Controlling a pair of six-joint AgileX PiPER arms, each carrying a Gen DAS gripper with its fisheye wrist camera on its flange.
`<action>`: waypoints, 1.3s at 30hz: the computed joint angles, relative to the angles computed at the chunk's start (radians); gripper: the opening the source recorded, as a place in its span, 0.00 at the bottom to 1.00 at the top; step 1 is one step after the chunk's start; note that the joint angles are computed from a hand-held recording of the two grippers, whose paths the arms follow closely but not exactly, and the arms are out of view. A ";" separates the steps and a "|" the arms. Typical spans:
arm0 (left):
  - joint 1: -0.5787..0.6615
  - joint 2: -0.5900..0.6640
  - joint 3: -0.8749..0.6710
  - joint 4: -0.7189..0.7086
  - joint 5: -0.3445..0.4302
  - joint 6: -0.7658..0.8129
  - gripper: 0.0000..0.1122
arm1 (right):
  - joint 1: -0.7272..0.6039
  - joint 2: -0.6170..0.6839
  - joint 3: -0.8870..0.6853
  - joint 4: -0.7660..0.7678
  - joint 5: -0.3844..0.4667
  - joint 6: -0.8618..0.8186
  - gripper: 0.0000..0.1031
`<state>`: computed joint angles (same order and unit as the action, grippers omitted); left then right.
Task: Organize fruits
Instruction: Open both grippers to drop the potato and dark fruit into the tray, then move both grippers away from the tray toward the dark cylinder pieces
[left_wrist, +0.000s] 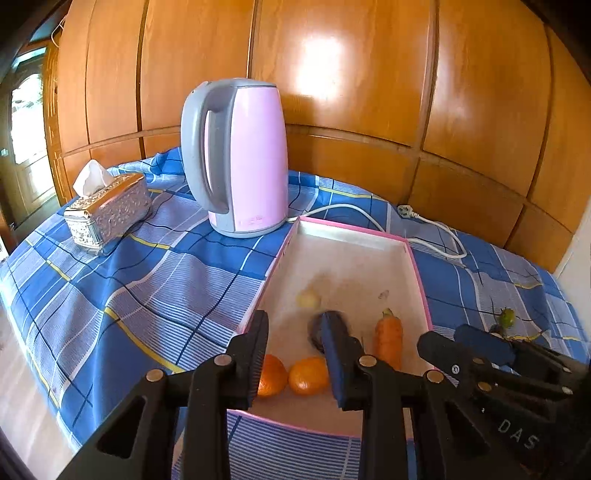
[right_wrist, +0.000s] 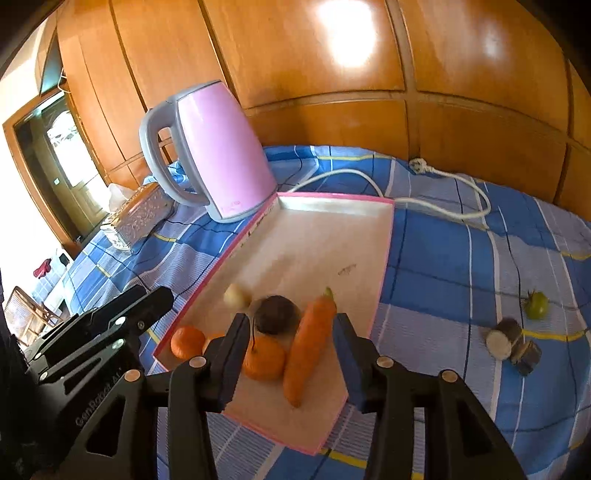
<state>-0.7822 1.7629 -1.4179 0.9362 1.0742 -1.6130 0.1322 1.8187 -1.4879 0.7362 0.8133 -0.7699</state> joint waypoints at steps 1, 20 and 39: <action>-0.007 -0.001 0.001 0.006 0.007 -0.007 0.27 | -0.005 -0.010 0.016 0.006 -0.004 -0.009 0.46; -0.121 0.012 -0.048 0.038 0.086 -0.027 0.27 | -0.097 -0.135 0.171 0.055 -0.032 -0.077 0.46; -0.198 0.098 -0.135 0.031 0.106 0.015 0.27 | -0.243 -0.173 0.239 0.066 -0.038 -0.102 0.46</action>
<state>-0.9805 1.8606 -1.5534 0.9669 1.1800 -1.5984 -0.1109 1.6461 -1.2494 0.8018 0.7750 -0.8715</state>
